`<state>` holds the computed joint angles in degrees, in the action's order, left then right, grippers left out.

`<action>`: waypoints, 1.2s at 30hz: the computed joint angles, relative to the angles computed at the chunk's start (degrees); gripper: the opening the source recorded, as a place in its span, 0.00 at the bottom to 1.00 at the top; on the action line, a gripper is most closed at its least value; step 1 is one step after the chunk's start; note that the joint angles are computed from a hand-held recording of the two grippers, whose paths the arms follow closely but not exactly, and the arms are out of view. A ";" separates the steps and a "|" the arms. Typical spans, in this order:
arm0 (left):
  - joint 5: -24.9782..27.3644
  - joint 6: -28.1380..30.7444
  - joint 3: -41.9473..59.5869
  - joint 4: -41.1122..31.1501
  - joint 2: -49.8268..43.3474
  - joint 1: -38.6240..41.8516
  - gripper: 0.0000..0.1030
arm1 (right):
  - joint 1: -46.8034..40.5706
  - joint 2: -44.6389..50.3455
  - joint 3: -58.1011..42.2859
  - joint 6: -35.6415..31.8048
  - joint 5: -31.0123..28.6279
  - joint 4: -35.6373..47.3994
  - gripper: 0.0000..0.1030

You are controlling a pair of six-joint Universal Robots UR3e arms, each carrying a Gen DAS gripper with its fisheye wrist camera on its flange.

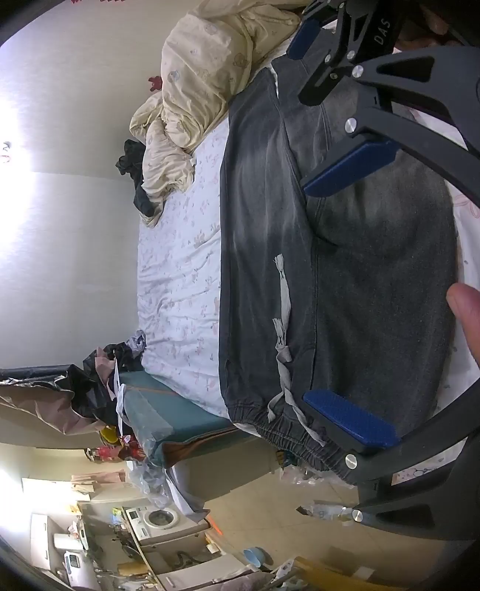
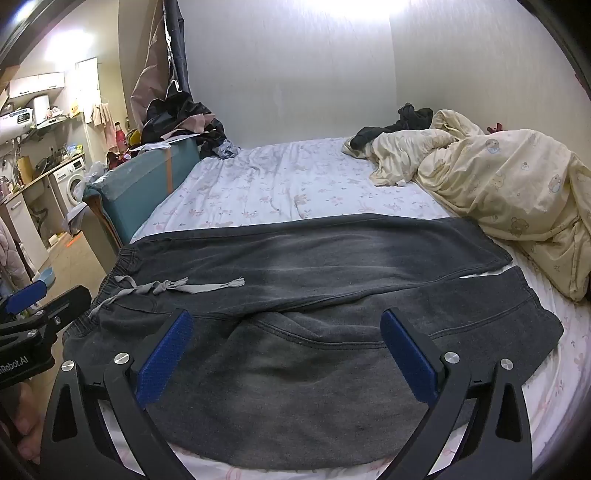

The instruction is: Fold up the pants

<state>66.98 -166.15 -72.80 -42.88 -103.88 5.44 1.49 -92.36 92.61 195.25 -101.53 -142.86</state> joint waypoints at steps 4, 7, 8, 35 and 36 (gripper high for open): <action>0.05 0.08 -0.84 0.47 0.34 -0.08 1.00 | 0.00 0.23 0.01 -0.08 -0.01 -0.11 1.00; -0.26 0.37 -0.53 0.05 0.30 0.27 1.00 | 0.09 0.13 0.03 -0.02 -0.06 -0.04 1.00; -0.24 0.27 -0.49 0.18 0.12 0.17 1.00 | 0.02 0.12 0.06 -0.06 0.00 -0.13 1.00; 2.95 -17.07 22.41 -21.95 -17.14 19.30 0.99 | -5.43 -4.43 2.16 2.29 9.19 -0.10 1.00; 3.54 -18.59 23.08 -22.35 -18.53 19.70 0.98 | -6.01 -4.46 2.15 2.64 10.14 0.46 1.00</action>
